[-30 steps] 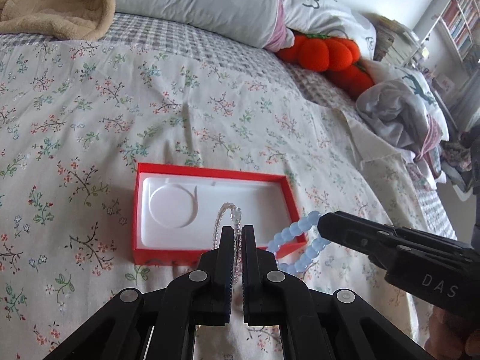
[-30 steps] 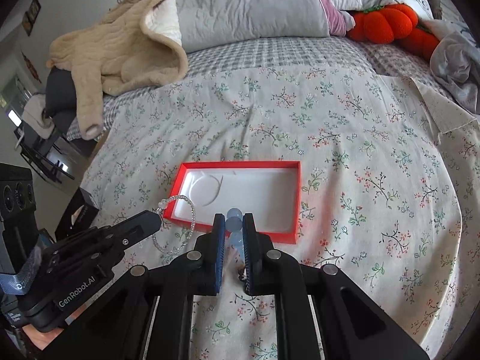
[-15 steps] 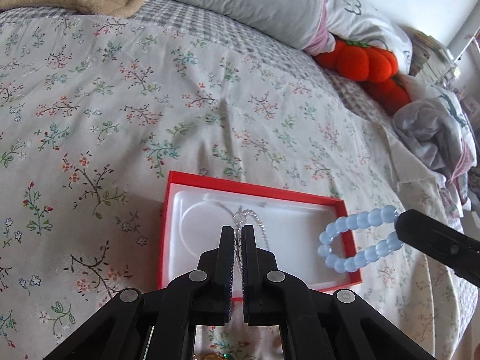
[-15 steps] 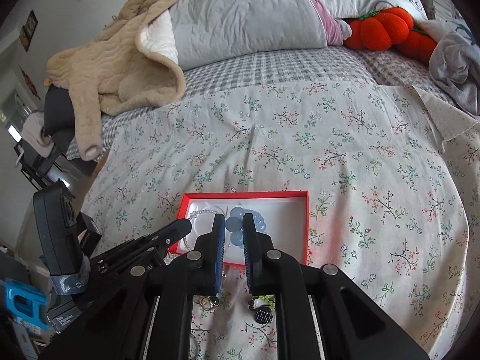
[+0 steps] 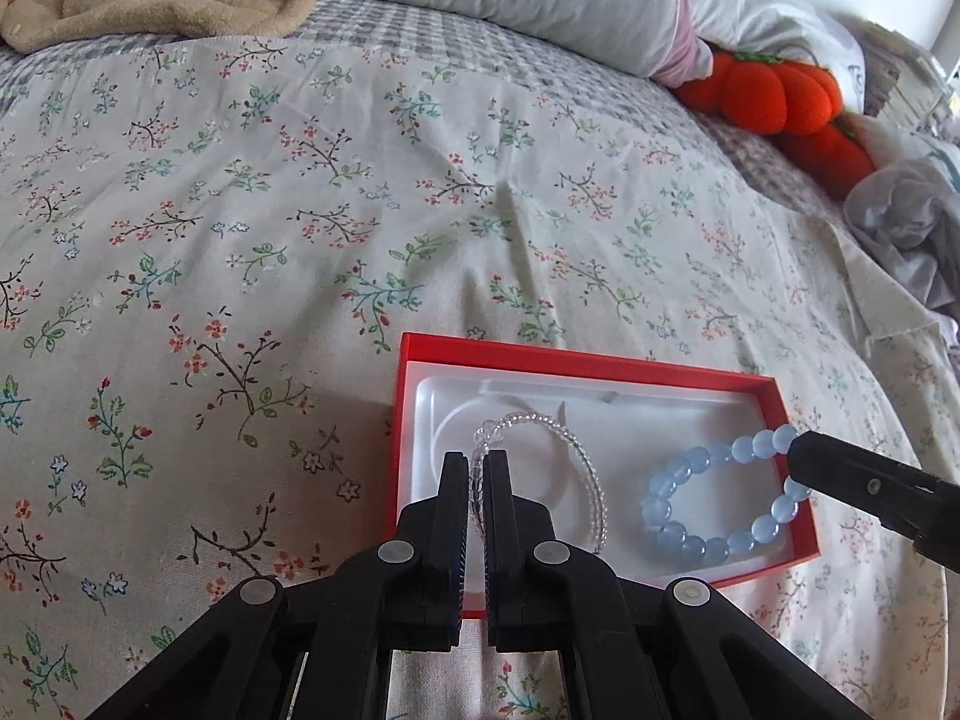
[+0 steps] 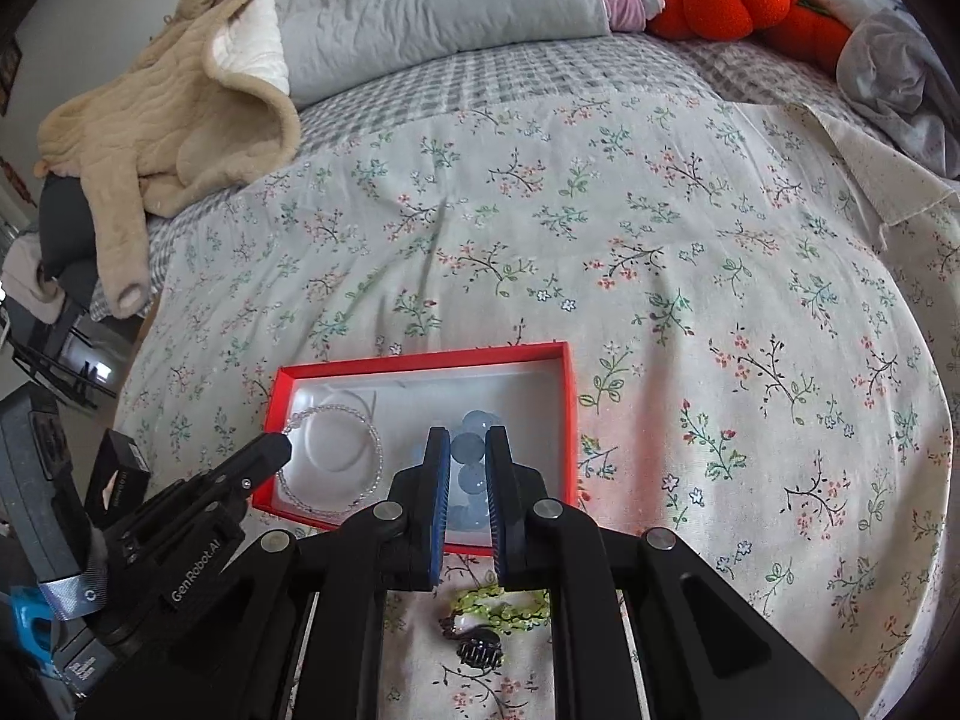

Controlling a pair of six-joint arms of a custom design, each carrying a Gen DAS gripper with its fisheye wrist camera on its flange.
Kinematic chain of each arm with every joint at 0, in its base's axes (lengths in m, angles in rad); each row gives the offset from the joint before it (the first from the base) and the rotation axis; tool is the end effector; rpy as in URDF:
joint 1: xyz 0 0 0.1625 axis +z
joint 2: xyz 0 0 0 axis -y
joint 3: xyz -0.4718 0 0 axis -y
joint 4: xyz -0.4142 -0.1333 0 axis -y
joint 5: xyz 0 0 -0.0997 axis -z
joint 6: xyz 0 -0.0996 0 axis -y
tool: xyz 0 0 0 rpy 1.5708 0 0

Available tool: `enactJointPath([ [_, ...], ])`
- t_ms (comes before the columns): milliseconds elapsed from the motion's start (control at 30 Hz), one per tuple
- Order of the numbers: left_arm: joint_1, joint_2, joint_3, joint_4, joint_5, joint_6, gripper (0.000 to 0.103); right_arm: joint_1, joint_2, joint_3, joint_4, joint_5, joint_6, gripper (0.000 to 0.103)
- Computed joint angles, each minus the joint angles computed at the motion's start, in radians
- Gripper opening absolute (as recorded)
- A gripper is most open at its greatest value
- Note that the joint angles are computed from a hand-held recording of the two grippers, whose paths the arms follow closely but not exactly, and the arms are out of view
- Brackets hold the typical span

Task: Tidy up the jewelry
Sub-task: 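Open both tools to release the bracelets in the box, then grasp the two gold rings with the left tool while the right approaches the black hair clip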

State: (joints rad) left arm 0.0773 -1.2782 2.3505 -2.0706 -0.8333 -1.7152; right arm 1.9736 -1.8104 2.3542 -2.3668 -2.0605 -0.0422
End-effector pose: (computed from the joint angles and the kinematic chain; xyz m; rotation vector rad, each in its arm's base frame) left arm -0.3614 -0.2289 0.1345 0.0059 2.4500 -0.9642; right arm 0.2210 -0.2982 0.3463 0.5066 -2.6223 0.4525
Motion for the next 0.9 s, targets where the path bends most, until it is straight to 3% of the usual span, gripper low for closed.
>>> enactJointPath([
  [267, 0.013, 0.005, -0.013, 0.003, -0.024, 0.039, 0.002, 0.001, 0.003, -0.012, 0.045, -0.016, 0.005, 0.014],
  [367, 0.003, -0.003, -0.02, 0.029, -0.035, 0.036, 0.015, 0.006, -0.009, -0.021, 0.076, -0.011, -0.002, 0.024],
  [433, -0.014, -0.007, -0.032, 0.07, -0.033, 0.02, 0.03, 0.01, -0.023, -0.022, 0.093, -0.008, -0.009, 0.028],
  [667, -0.067, -0.011, -0.067, 0.188, -0.083, -0.016, 0.057, 0.035, -0.08, -0.02, 0.179, -0.044, -0.051, 0.04],
  [733, -0.074, -0.012, -0.069, 0.197, -0.104, -0.024, 0.071, 0.034, -0.101, -0.018, 0.206, -0.045, -0.053, 0.045],
  [800, -0.077, -0.009, -0.071, 0.208, -0.132, -0.037, 0.079, 0.031, -0.118, -0.017, 0.239, -0.037, -0.051, 0.048],
  [900, -0.083, -0.006, -0.067, 0.209, -0.175, -0.048, 0.082, 0.032, -0.136, -0.014, 0.282, -0.032, -0.043, 0.054],
])
